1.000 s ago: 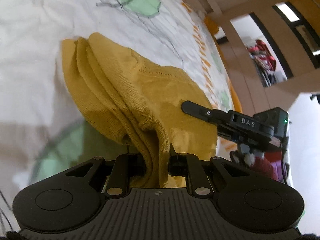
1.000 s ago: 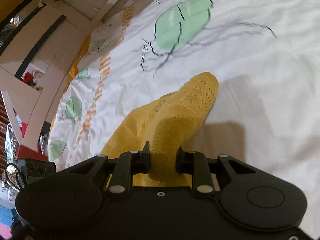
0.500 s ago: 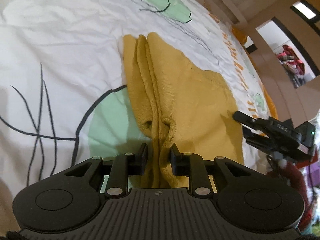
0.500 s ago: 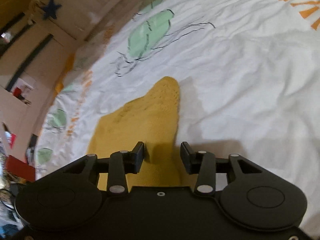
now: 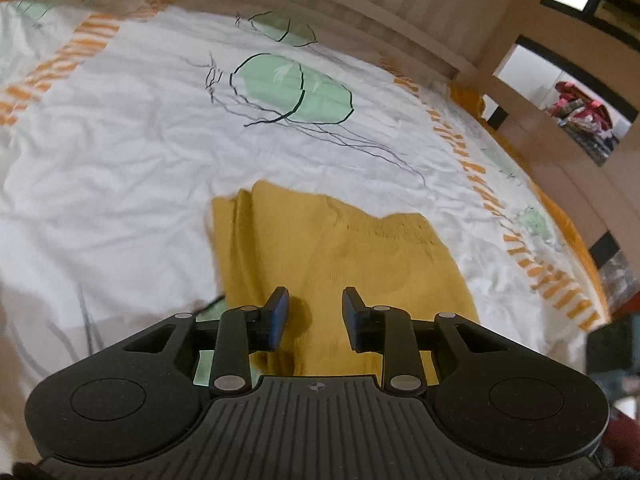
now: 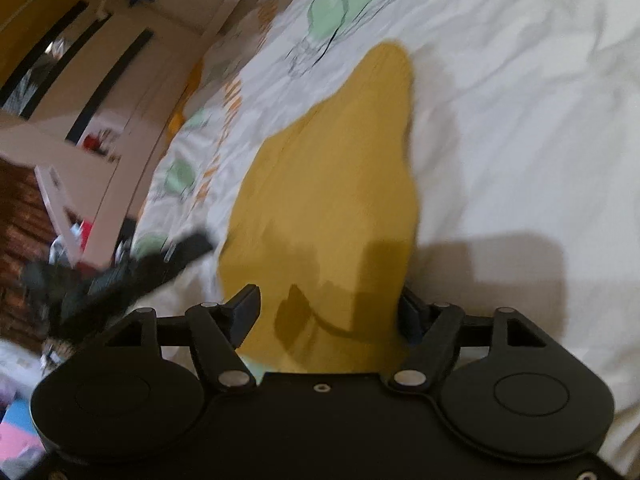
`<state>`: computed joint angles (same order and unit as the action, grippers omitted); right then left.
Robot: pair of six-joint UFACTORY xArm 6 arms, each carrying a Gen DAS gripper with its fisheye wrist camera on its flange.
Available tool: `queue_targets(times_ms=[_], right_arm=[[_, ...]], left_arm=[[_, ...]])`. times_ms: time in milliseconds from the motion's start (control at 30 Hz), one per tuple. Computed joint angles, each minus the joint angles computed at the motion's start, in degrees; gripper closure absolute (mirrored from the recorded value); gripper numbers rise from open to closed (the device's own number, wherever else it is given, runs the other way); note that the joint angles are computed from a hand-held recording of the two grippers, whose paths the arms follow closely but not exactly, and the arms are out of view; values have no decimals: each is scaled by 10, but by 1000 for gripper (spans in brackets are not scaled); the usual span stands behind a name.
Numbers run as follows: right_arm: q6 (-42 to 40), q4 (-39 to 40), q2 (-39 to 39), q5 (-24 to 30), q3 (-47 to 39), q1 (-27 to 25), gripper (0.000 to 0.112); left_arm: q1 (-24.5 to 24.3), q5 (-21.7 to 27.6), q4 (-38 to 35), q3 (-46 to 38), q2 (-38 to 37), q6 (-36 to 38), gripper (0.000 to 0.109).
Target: Fold small clothes
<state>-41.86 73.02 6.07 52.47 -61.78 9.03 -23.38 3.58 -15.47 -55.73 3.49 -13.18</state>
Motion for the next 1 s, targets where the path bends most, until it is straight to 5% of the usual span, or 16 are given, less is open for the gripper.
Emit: queue_targets(times_ms=[167,300,367,467,533,600,667,767,867,1000], right_arm=[[7,-61,-4,140,-29,-26,38],[-3,-97,-50,99,-20,-18,38],[-17,-84,-66,58,-17,-12,38],[-41,-85,-83,-77,-8,26,39],[-52,-103,-73,-179,-13,62,53],[-46,-147,-46,-275,-24,100,83],[-18,-193,-6,-337,-49,124,85],[47,-276,56,-398,-85,147,86],[112,-342,108,-394,-120,150,86],[75,-333,110,-425,-99,160,86]], left_arm=[[24,17,190,-28,32,-151,80],[40,45,330,-53,55,-270,79],[46,70,387,-66,64,-316,69],[54,79,414,-64,66,-350,64],[57,78,414,-57,62,-355,58],[58,76,415,-51,58,-358,58],[59,75,429,-47,54,-369,58],[60,74,452,-42,50,-393,57],[64,67,482,-36,49,-427,54],[62,78,513,-42,49,-457,52]])
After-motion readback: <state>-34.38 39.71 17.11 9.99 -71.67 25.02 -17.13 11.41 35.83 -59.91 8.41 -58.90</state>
